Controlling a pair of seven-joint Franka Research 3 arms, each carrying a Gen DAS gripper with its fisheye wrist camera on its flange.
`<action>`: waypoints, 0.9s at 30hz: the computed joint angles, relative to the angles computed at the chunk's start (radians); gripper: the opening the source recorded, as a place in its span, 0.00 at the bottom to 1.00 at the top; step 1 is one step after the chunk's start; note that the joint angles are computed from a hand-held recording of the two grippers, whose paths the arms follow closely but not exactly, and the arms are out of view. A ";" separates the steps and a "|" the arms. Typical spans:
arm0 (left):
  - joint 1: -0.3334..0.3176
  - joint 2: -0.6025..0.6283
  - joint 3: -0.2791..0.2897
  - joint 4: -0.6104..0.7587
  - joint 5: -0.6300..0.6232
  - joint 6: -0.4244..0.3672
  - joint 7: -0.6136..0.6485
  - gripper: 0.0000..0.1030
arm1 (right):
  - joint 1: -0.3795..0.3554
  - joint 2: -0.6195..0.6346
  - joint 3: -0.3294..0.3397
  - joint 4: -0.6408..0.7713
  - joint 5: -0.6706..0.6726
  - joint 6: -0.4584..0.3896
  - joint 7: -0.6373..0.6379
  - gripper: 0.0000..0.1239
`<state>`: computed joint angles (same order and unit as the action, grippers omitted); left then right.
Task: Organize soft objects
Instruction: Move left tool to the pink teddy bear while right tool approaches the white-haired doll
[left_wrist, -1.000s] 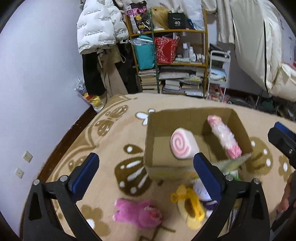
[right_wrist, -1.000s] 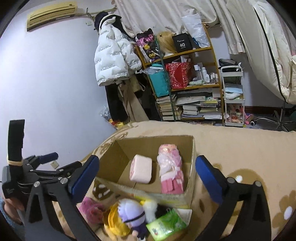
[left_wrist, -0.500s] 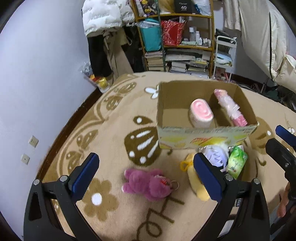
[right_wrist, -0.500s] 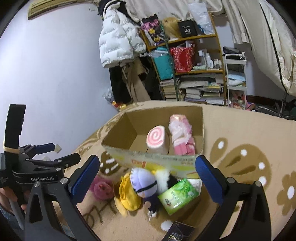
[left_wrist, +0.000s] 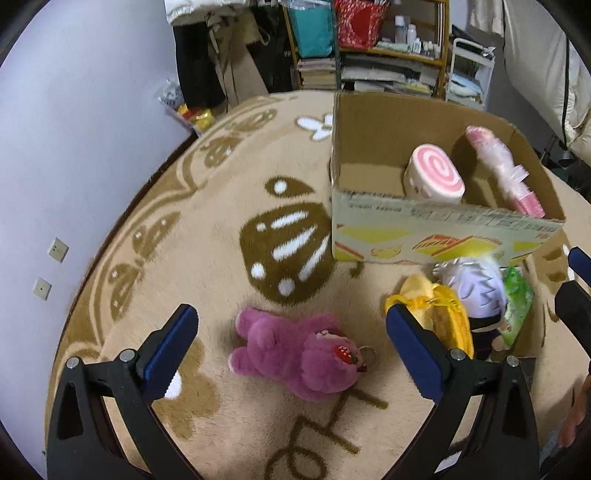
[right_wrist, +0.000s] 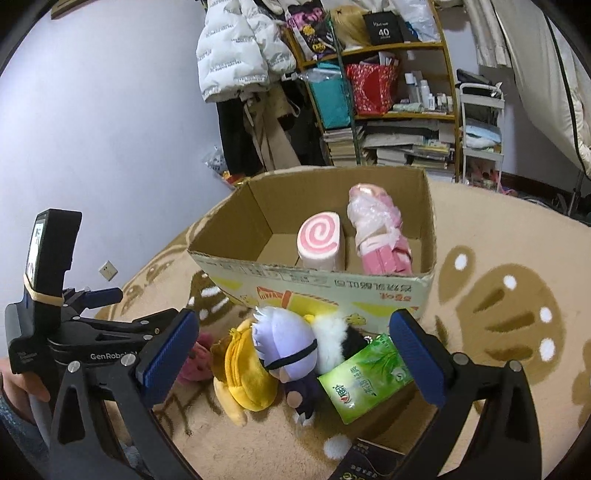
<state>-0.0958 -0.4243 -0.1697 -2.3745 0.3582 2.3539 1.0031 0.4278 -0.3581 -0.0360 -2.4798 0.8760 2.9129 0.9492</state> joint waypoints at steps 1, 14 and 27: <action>0.001 0.008 0.001 0.001 -0.003 -0.003 0.000 0.98 | 0.001 0.013 -0.001 0.006 0.001 -0.001 0.001 0.83; 0.002 0.069 0.021 0.007 -0.050 -0.023 0.019 0.98 | -0.031 0.115 0.024 0.055 0.007 -0.037 0.015 0.80; -0.004 0.113 0.014 0.022 -0.068 -0.069 0.053 0.98 | -0.055 0.148 0.055 0.075 -0.013 -0.091 -0.007 0.75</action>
